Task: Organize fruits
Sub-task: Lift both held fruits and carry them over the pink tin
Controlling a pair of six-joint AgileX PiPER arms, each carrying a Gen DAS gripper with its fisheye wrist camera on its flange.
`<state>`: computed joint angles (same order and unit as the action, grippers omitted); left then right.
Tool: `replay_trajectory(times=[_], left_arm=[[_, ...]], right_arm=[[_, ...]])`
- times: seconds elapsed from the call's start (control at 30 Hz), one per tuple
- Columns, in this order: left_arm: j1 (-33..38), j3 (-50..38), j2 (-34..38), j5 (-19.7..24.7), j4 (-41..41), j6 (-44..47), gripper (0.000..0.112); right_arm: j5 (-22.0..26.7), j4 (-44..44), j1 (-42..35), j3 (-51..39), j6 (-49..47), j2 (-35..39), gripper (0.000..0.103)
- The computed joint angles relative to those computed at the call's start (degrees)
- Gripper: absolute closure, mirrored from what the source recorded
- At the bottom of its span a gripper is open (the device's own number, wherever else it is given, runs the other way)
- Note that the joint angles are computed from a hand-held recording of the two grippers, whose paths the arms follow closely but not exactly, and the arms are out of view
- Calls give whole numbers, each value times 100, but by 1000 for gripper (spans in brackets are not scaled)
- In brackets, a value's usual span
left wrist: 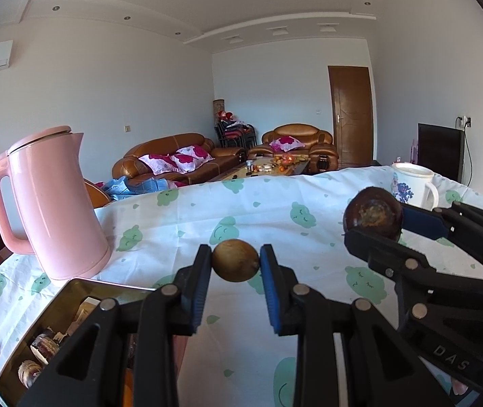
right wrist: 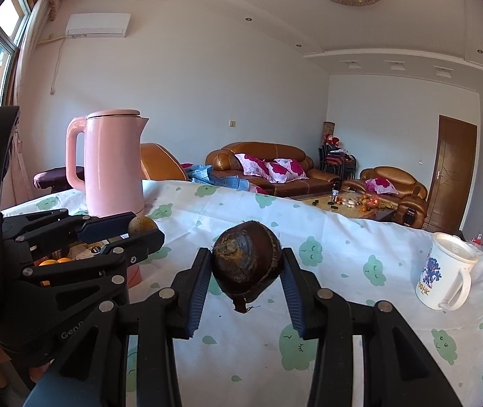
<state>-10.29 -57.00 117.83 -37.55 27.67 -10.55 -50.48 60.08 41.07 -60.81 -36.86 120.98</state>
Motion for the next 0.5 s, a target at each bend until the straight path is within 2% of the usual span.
replay_trajectory(times=[0.5], left_arm=[[286, 322, -181, -232, 544, -418, 82]], right_arm=[[-23, 186, 189, -44, -257, 0, 60]])
